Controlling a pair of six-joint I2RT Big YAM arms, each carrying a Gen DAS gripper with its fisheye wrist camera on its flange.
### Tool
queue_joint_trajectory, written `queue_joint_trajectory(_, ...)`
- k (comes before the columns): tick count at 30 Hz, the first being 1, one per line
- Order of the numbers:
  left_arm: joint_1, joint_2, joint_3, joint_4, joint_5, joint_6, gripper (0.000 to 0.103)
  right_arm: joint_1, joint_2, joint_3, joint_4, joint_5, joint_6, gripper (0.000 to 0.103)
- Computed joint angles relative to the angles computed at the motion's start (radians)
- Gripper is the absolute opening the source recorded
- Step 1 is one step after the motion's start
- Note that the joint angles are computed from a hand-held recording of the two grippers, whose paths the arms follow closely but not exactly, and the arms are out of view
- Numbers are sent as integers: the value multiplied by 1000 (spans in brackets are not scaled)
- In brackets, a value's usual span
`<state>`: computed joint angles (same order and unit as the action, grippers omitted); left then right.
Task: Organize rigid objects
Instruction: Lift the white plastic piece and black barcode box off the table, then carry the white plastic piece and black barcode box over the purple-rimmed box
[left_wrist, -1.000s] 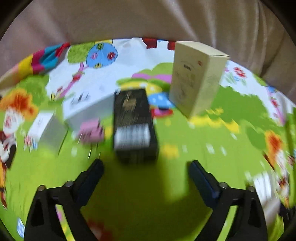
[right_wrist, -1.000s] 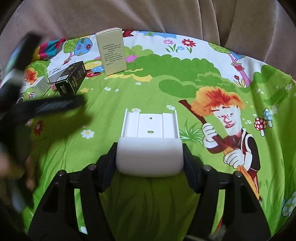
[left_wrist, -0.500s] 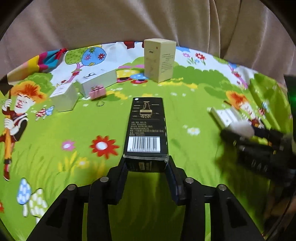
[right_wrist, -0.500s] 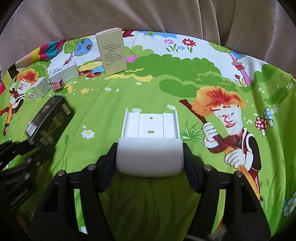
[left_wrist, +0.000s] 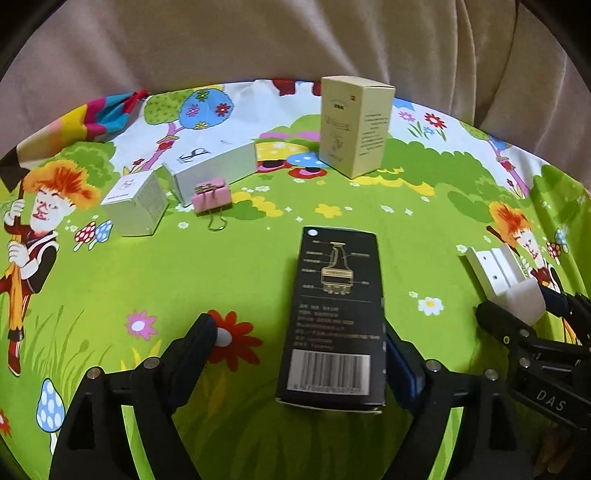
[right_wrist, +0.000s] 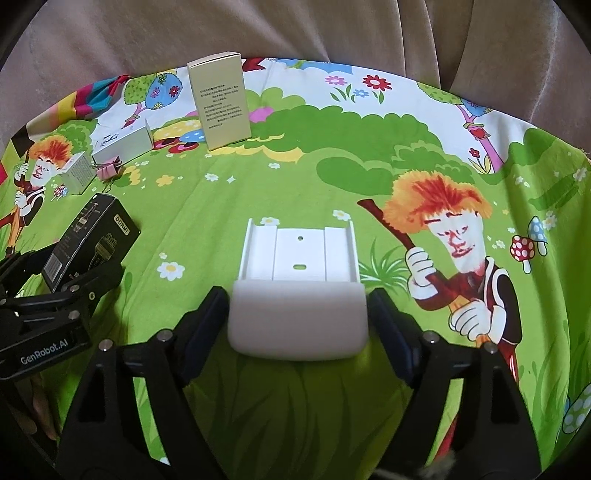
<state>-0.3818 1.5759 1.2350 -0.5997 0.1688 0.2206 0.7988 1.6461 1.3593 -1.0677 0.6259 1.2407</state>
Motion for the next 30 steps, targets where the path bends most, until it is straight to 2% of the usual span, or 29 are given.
queue_joint_trajectory(12, -2, 7, 3, 1, -10, -4, 86, -1, -2, -3, 3, 1, 0, 82)
queue_joint_trajectory(13, -2, 7, 7, -11, -5, -5, 81, 1, -3, -3, 3, 6, 2, 66)
queue_joint_trajectory(14, 0, -3, -2, -3, 8, 6, 54, 5, -6, -5, 0, 19, 9, 67)
queue_joint_trajectory(15, 2, -22, -23, 10, 17, 23, 39, 6, -8, -8, 4, 19, 10, 67)
queue_joint_trajectory(17, 9, -52, -48, -12, 27, 36, 39, 12, -23, -27, 26, 20, 22, 67)
queue_joint_trajectory(19, 28, -92, -81, -42, 58, 28, 39, 37, -42, -48, 28, 33, 75, 67)
queue_joint_trajectory(22, 65, -153, -125, -78, 115, 3, 39, 109, -41, -35, -43, 94, 191, 67)
queue_joint_trajectory(27, 93, -301, -189, -55, 139, 31, 39, 234, -38, 15, -155, 242, 341, 67)
queue_joint_trajectory(30, 104, -410, -212, -17, 168, 30, 39, 312, -20, 113, -392, 417, 534, 67)
